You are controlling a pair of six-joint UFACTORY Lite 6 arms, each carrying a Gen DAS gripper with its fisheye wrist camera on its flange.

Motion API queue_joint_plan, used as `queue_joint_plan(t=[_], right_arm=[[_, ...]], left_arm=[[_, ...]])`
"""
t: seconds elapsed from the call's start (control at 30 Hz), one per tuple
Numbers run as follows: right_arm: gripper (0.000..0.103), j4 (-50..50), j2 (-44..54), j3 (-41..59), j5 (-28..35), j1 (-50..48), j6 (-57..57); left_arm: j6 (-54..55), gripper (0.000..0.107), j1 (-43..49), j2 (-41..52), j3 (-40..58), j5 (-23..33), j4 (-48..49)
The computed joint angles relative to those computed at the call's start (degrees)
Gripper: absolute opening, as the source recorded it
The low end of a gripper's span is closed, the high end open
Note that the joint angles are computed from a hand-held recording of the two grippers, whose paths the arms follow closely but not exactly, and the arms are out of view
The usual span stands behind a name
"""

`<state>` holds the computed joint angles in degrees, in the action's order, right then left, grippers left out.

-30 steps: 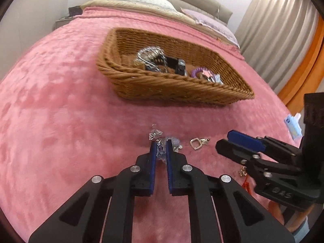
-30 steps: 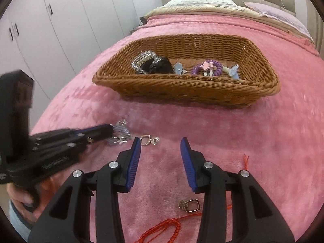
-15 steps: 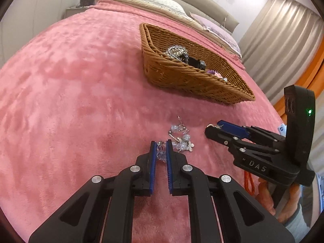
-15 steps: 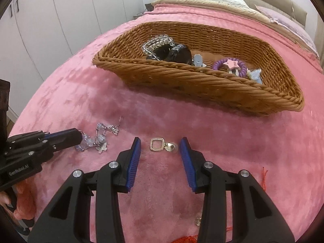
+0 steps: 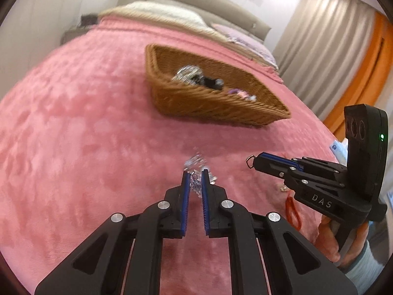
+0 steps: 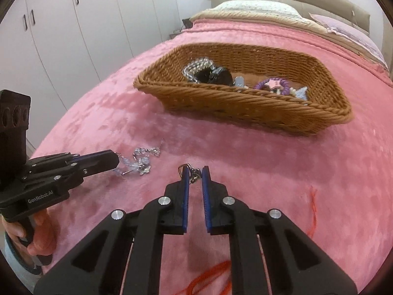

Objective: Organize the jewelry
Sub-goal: 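Grasp the silver charm bracelet with the left tool while the right grasps the silver ring, then carry both silver items into the basket and open both tools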

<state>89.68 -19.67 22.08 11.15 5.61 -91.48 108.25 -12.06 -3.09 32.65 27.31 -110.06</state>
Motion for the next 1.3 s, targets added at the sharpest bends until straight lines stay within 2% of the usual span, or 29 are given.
queue_joint_plan(t=[0.1, 0.27, 0.4, 0.57, 0.8, 1.0, 1.13, 1.3], right_arm=[[0.009, -7.6, -4.0, -1.4, 0.2, -0.1, 7.9], [0.009, -28.7, -12.6, -2.6, 2.6, -2.1, 28.6], [0.009, -36.3, -18.4, -0.9, 8.3, -6.5, 35.2], [0.009, -38.9, -18.6, 4.6, 9.3, -7.3, 37.8], [0.009, -38.1, -5.9, 19.0, 6.4, -7.5, 36.7], [0.009, -32.7, 11.4, 31.6, 4.1, -9.4, 31.5], [0.009, -29.4, 22.8, 39.8, 5.6, -11.7, 29.3], [0.009, -31.7, 34.7, 48.4, 7.8, -13.3, 33.0]], left_arm=[[0.3, 0.008, -0.4, -4.1, -1.7, 0.7, 0.0], [-6.7, 0.008, 0.5, -8.9, -1.3, 3.1, 6.1], [-12.5, 0.008, 1.4, -12.1, 1.3, 5.2, 11.4], [-17.5, 0.008, -0.8, -13.1, 8.6, 4.2, 14.9], [-14.3, 0.008, -7.0, -1.4, 26.3, -2.4, 10.5], [-10.9, 0.008, -8.5, 17.3, 43.0, -5.2, 4.2], [-16.5, 0.008, -8.7, 29.2, 53.6, -7.7, 8.4], [-21.5, 0.008, -8.2, 36.5, 58.5, -8.1, 12.8]])
